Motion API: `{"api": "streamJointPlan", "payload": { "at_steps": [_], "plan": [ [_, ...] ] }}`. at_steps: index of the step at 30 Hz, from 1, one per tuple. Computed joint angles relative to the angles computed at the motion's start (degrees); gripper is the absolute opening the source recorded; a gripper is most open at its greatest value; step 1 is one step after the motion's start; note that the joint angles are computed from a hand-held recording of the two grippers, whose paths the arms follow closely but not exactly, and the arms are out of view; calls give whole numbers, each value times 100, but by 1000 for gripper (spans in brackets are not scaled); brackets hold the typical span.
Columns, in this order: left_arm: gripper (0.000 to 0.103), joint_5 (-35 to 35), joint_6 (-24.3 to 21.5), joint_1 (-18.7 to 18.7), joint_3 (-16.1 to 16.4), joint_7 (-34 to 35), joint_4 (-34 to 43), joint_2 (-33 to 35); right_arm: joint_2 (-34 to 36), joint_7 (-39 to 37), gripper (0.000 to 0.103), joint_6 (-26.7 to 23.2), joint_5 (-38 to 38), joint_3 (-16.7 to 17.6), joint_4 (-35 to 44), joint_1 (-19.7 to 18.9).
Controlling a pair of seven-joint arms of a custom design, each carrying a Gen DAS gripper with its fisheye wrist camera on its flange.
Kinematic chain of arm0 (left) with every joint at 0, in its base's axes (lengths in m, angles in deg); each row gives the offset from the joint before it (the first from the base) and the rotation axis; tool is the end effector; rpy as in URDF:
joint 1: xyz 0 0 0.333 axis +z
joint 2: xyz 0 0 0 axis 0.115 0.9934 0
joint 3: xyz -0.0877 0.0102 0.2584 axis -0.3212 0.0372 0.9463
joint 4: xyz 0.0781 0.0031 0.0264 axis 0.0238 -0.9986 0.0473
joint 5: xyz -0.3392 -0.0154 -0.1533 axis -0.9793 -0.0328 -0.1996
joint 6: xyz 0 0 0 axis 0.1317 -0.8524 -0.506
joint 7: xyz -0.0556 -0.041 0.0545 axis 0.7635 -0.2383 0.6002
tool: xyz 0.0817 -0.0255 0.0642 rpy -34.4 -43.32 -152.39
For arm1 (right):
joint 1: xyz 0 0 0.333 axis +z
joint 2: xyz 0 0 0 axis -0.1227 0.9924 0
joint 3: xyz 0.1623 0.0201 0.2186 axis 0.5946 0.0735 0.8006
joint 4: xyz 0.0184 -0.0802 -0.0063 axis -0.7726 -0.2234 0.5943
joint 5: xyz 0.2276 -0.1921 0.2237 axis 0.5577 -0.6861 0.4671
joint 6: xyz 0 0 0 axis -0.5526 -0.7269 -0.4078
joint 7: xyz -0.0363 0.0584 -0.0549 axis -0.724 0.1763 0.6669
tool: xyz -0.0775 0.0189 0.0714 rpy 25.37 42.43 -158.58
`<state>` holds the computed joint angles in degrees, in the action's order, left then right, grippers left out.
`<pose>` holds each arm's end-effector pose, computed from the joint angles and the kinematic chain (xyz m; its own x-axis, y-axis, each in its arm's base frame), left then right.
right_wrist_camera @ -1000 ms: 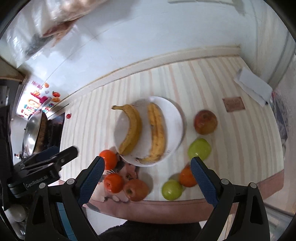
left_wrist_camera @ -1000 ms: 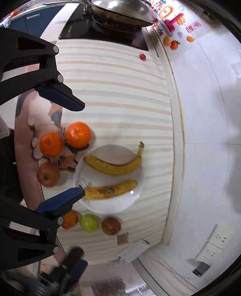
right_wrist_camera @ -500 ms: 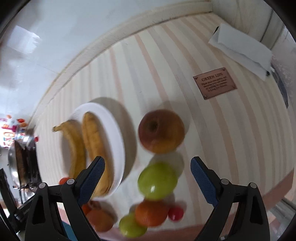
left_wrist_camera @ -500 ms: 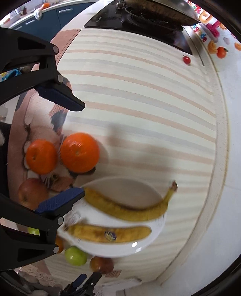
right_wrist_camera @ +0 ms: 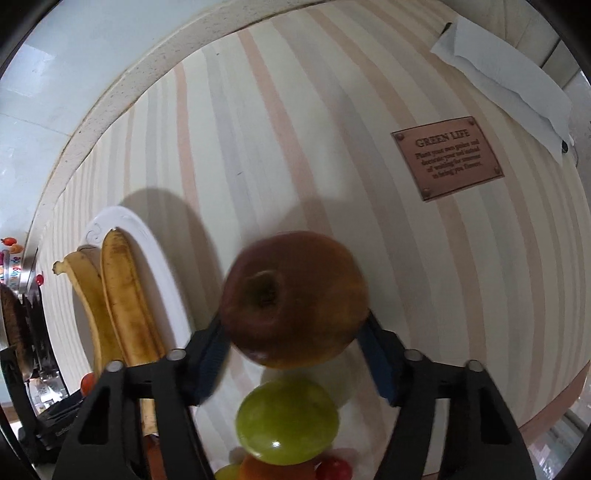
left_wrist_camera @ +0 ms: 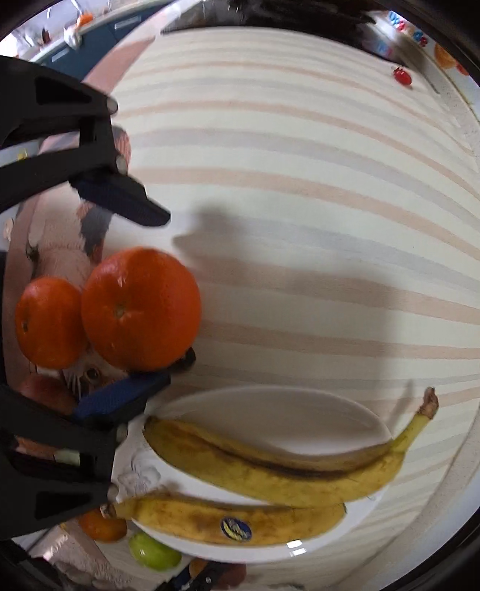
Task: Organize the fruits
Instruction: 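Grasp a tangerine with the left tool while the right tool grasps a red apple, then lower the tangerine and red apple onto the plate and open both tools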
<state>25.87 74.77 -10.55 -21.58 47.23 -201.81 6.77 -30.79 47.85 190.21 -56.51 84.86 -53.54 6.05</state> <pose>0.4077 -0.2567 0.4793 0.3971 -0.9173 0.0302 -0.9154 -0.3935 0.0853 0.5528 0.1656 0.4590 -0.0951 -0.9691 -0.2276 -0.9953 0.0964 0.0054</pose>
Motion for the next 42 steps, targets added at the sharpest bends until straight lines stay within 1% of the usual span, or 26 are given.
{"api": "streamJointPlan", "payload": {
  "at_steps": [1, 5, 9, 11, 15, 19, 26, 30, 34, 36, 38, 41, 42],
  "plan": [
    [64, -75, 148, 1, 11, -43, -116, -89, 9, -32, 68, -10, 11, -5, 12, -8],
    [63, 287, -13, 10, -51, -199, -78, -101, 25, -103, 67, -110, -82, -5, 72, 1],
    [64, 268, 36, 50, 37, -249, -279, -268, 87, -209, 68, -246, 37, -24, 169, -41],
    [64, 260, 48, 88, 81, -233, -324, -302, 69, -175, 70, -206, 15, -25, 120, -35],
    [64, 320, -21, 149, 118, -127, -242, -254, 251, -74, 71, -177, -48, -48, 337, -49],
    [64, 411, -120, 167, 65, -194, 26, -47, 339, -76, 70, -75, -133, -50, 426, -36],
    [63, 508, -46, 109, -21, -376, -58, -148, 211, -67, 70, 49, -258, -28, 296, 24],
    [63, 609, -145, 96, -11, -393, 184, -295, -100, -101, 70, 197, -117, -4, 74, 20],
    [63, 716, -64, 98, -14, -303, 715, -193, -159, -313, 70, 149, 178, 44, 308, 22],
    [63, 670, 34, 104, 2, -180, 1122, 76, -38, -458, 70, 27, 340, 97, 590, 62],
    [63, 618, 35, 125, 11, -58, 1545, 444, 148, -534, 70, -100, 396, 147, 883, 128],
    [63, 674, -139, 166, -4, 203, 2241, 1120, 591, -495, 70, -240, 272, 234, 1446, 314],
    [63, 668, -159, 165, -23, 267, 2357, 1282, 712, -475, 70, -273, 203, 244, 1585, 375]
  ]
}}
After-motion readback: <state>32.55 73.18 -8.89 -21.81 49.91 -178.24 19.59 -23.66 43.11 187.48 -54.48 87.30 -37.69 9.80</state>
